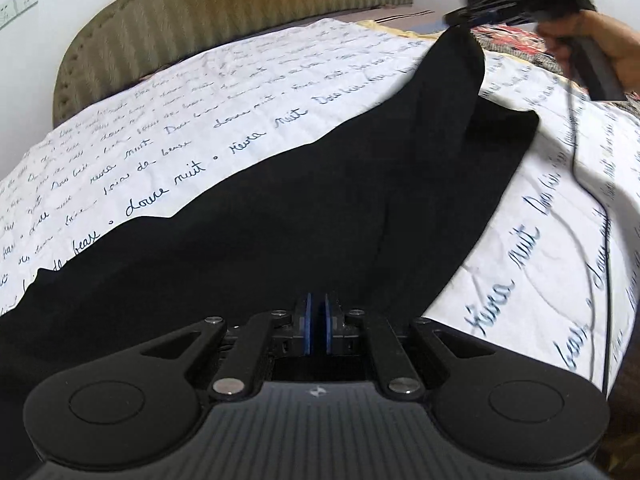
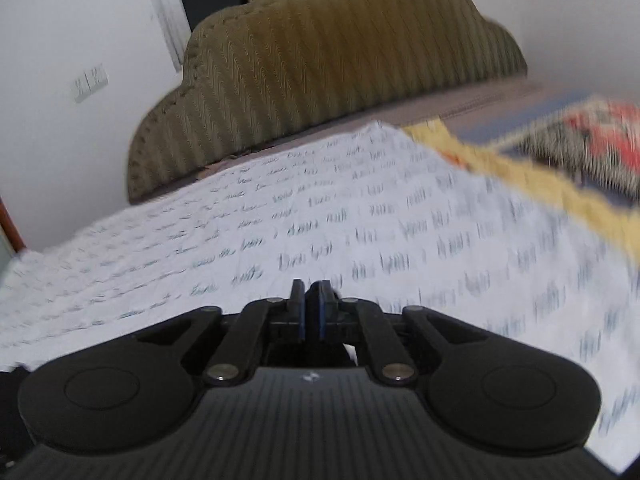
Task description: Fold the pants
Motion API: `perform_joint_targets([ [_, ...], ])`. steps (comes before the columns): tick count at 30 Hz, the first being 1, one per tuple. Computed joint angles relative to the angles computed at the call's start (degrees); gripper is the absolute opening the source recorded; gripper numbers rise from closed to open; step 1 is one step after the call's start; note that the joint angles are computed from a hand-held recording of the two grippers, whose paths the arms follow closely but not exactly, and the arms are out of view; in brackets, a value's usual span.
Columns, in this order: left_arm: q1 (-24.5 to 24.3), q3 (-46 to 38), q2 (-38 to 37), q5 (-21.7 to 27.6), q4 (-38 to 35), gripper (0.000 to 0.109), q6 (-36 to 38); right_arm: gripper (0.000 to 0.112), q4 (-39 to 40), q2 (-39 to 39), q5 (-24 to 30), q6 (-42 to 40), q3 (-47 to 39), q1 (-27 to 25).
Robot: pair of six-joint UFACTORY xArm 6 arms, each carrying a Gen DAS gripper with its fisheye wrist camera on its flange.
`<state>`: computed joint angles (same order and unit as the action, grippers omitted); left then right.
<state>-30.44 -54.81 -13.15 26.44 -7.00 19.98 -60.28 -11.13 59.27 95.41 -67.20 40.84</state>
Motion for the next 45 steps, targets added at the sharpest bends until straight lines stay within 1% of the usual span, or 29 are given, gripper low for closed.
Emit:
perform_joint_targets([
  [1, 0.0, -0.4, 0.3, 0.1, 0.4, 0.006, -1.2, 0.06, 2.6, 3.7, 3.8, -5.0, -4.0, -0.5],
  [2, -0.2, -0.5, 0.5, 0.2, 0.6, 0.006, -2.2, 0.065, 2.9, 6.8, 9.2, -7.6, -7.4, 0.0],
  [3, -0.1, -0.6, 0.5, 0.4, 0.0, 0.006, -2.2, 0.057, 2.2, 8.0, 12.3, -8.6, -8.4, 0.9],
  [4, -0.1, -0.4, 0.4, 0.3, -0.4, 0.006, -2.4, 0.045, 0.6, 7.3, 12.9, -7.2, -7.3, 1.9],
  [8, 0.0, -0.4, 0.4, 0.3, -1.0, 0.006, -1.3, 0.045, -1.8, -2.2, 8.7, 8.6, 4.1, 5.2],
  [9, 0.0, -0.4, 0.4, 0.1, -0.6, 0.006, -1.5, 0.046, -2.2, -5.2, 6.9, 13.4, 8.0, 5.6],
  [11, -0.2, -0.4, 0.5, -0.2, -0.4, 0.006, -1.7, 0.047, -3.8, -12.8, -1.5, 25.4, 17.1, 4.6],
  [13, -0.3, -0.2, 0.4, -0.4, -0.1, 0.006, -2.3, 0.047, -6.6, -17.3, -6.6, 37.1, 23.6, 3.9],
  [15, -0.3, -0.1, 0.2, -0.3, -0.6, 0.006, -2.3, 0.047, -8.3, -19.4, -10.0, 43.1, 27.6, 3.0],
  [16, -0.3, -0.1, 0.1, -0.1, -0.6, 0.006, -2.4, 0.047, -8.9, -20.0, -13.9, 44.6, 29.1, 1.2],
  [20, -0.3, -0.7, 0.1, 0.9, 0.1, 0.007, -3.3, 0.049, -15.2, -18.0, -23.3, 52.0, 30.0, -4.3],
  [21, -0.4, -0.7, 0.1, 1.0, 0.3, 0.007, -3.4, 0.051, -17.6, -16.8, -27.2, 55.3, 29.4, -6.4],
  [22, -0.4, -0.7, 0.0, 1.1, 0.4, 0.007, -3.6, 0.052, -22.3, -15.2, -31.3, 60.9, 28.2, -8.3],
  [23, -0.4, -0.9, 0.2, 1.3, 0.3, 0.007, -3.7, 0.057, -27.8, -13.9, -36.3, 65.1, 26.2, -10.8],
  [24, -0.4, -1.1, 0.3, 1.5, 0.2, 0.007, -3.9, 0.063, -31.6, -12.5, -38.9, 66.9, 23.5, -12.1],
  [26, -0.4, -1.3, 0.6, 1.7, 0.2, 0.007, -4.5, 0.083, -32.1, -9.6, -37.6, 63.3, 18.9, -11.8],
  [27, -0.4, -1.4, 0.6, 1.7, 0.3, 0.007, -4.8, 0.088, -28.8, -8.5, -35.6, 57.9, 17.3, -11.2],
  [28, -0.4, -1.4, 0.6, 1.7, 0.2, 0.007, -4.8, 0.092, -23.7, -7.6, -31.3, 51.9, 16.2, -9.9],
  [30, -0.3, -1.1, 0.3, 1.4, -0.3, 0.007, -4.3, 0.091, -13.4, -6.6, -20.1, 40.6, 14.4, -5.9],
  [31, -0.2, -0.8, 0.2, 1.3, -0.9, 0.007, -3.8, 0.088, -11.3, -7.1, -15.4, 37.7, 14.5, -3.9],
  [33, -0.1, -0.7, 0.2, 1.3, -1.5, 0.007, -3.3, 0.082, -11.1, -9.3, -12.1, 39.1, 16.9, -1.6],
  [34, -0.1, -0.8, 0.2, 1.4, -1.5, 0.007, -3.2, 0.075, -11.9, -10.8, -12.0, 42.8, 19.0, -0.7],
  [35, -0.1, -0.9, 0.2, 1.5, -1.4, 0.007, -3.2, 0.063, -13.5, -12.5, -11.7, 47.0, 21.2, 0.3],
  [37, -0.1, -1.1, 0.3, 1.7, -1.5, 0.007, -3.3, 0.055, -14.8, -15.5, -13.8, 51.3, 25.1, 0.3],
  [39, -0.2, -1.1, 0.3, 1.7, -1.6, 0.007, -3.4, 0.055, -15.6, -15.9, -21.4, 51.9, 26.9, -2.7],
  [40, -0.2, -1.1, 0.2, 1.7, -1.5, 0.007, -3.6, 0.055, -16.6, -15.2, -23.7, 53.0, 26.9, -3.5],
  [43, -0.5, -0.9, 0.1, 1.5, 0.1, 0.007, -5.0, 0.055, -20.0, -12.1, -26.2, 54.5, 24.9, -5.1],
  [44, -0.6, -1.0, 0.1, 1.6, 0.6, 0.007, -5.4, 0.055, -20.0, -10.5, -27.8, 54.0, 23.7, -6.1],
  [45, -0.6, -1.1, 0.1, 1.8, 0.7, 0.007, -5.4, 0.051, -17.7, -9.3, -28.0, 51.4, 22.6, -6.6],
])
